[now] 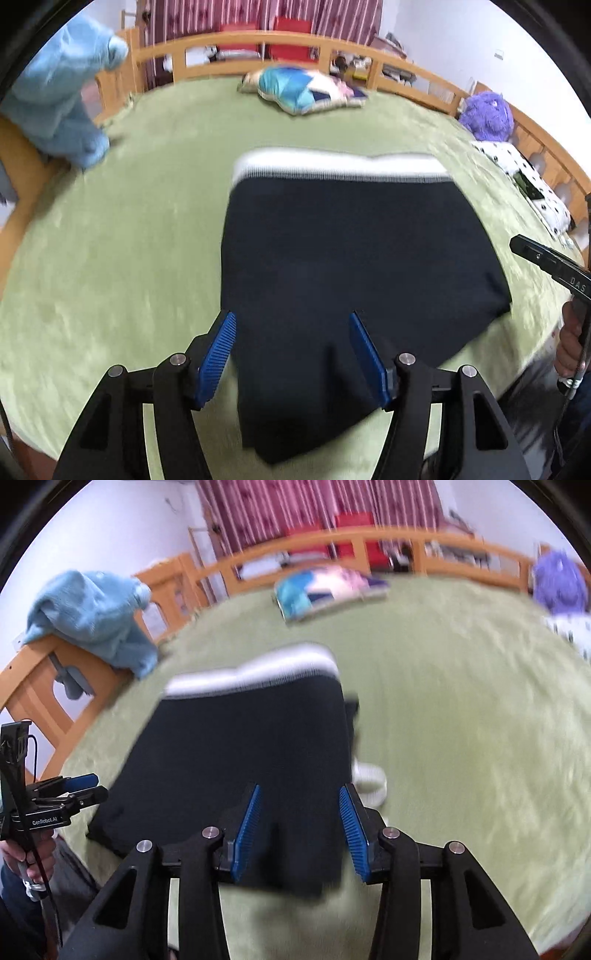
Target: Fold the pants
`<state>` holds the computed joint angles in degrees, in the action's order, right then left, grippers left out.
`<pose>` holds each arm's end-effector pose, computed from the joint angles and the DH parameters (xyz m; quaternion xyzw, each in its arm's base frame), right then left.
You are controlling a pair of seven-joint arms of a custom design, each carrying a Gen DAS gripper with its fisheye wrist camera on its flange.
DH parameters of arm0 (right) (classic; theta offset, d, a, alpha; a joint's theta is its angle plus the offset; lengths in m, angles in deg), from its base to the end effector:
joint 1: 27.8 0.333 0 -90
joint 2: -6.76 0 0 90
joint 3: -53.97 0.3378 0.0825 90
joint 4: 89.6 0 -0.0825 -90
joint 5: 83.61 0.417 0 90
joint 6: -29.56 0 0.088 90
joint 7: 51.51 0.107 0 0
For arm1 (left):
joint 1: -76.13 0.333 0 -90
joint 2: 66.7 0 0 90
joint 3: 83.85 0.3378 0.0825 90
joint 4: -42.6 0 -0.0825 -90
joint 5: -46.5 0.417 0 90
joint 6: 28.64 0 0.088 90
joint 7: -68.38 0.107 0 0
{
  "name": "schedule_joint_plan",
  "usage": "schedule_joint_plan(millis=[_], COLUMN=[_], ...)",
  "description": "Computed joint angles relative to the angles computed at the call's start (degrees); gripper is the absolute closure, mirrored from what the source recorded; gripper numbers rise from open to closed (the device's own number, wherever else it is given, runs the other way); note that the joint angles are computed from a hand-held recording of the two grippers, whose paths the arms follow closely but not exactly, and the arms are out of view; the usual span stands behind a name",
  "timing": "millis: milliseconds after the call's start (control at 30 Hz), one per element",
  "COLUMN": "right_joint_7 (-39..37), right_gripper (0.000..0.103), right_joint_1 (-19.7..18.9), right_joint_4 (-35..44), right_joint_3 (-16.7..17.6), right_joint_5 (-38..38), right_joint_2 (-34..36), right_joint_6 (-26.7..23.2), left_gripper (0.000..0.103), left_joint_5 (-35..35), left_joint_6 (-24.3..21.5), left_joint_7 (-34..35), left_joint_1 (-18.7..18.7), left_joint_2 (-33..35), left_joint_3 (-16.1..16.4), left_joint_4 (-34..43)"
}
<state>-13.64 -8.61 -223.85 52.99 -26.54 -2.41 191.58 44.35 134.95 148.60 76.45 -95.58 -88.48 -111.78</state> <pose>0.5241 0.1274 0.4558 -0.7551 0.5211 -0.1112 0.3821 0.4308 -0.0312 0.4631 -0.7088 0.6257 -0.2512 0.2076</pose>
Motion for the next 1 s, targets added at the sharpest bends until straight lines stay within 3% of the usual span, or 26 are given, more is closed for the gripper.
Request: schedule_joint_plan(millis=[67,133,167,233,300,367,400,500,567,633,667,733,800,900,1000], right_joint_7=[-5.2,-4.7,-3.1,8.8,13.9,17.8,21.0,17.1,19.4,20.5,22.4,31.1,36.5,39.5,40.8], right_gripper=[0.059,0.059,0.059,0.061,0.061,0.061,0.061,0.057,0.053,0.049,0.047,0.038,0.035,0.027,0.020], right_joint_1=[1.0,0.2,-0.5,-1.5,-1.5,-1.7,-1.1,-1.9,-1.3,0.5,0.5,-2.9,-5.5,-4.5,-1.4], right_joint_4=[3.4,6.5,7.8,9.9,9.2,7.6,6.5,1.6,-1.3,-3.6,-4.5,-7.3,-9.1,-11.1,-13.8], right_joint_3=[-0.3,0.9,1.6,2.5,3.3,4.0,3.4,5.3,4.6,3.0,3.0,6.3,8.7,7.7,4.5], right_joint_5=[4.8,3.0,0.9,-12.7,-19.4,-24.7,-27.9,-21.0,-20.9,-18.5,-20.0,-28.9,-34.9,-37.1,-37.1], right_joint_2=[2.7,6.4,8.2,13.5,15.2,13.6,12.1,6.0,2.4,-1.7,-3.2,-7.5,-11.1,-16.0,-20.6], right_joint_6=[0.3,-0.6,-1.3,-1.2,3.2,4.6,4.7,6.6,6.9,6.2,6.1,7.0,7.1,6.5,5.8], left_gripper=[0.041,0.041,0.041,0.041,0.041,0.041,0.041,0.041,0.040,0.040,0.040,0.036,0.031,0.024,0.021], left_joint_5=[-0.4,-1.5,-2.1,-2.7,-2.6,2.9,3.9,4.3,5.4,3.3,2.7,3.5,4.2,5.2,6.2], left_joint_6=[1.2,1.0,1.1,-1.1,-2.4,-1.8,-2.5,-0.1,-0.3,-0.3,-0.3,0.2,0.2,-2.0,-4.8], left_joint_7=[0.0,0.6,1.4,1.2,1.7,-3.5,-4.7,-6.4,-9.2,-8.8,-8.8,-10.4,-11.9,-13.6,-15.4], left_joint_1=[-0.3,-1.0,-1.5,-1.3,-1.3,2.7,3.0,2.1,3.0,0.2,-0.7,0.1,0.4,-0.3,-0.9], left_joint_2=[2.3,5.0,5.3,7.7,9.5,9.1,8.4,4.1,1.2,-1.6,-3.7,-7.2,-10.9,-16.2,-21.6], left_joint_3=[0.2,1.2,1.9,1.6,1.0,-3.2,-3.7,-3.5,-4.8,-2.6,-2.4,-4.1,-5.5,-7.0,-8.3], left_joint_4=[1.6,3.0,2.7,3.3,3.4,2.6,2.6,0.2,-0.8,-1.8,-2.6,-3.8,-5.2,-6.2,-6.9])
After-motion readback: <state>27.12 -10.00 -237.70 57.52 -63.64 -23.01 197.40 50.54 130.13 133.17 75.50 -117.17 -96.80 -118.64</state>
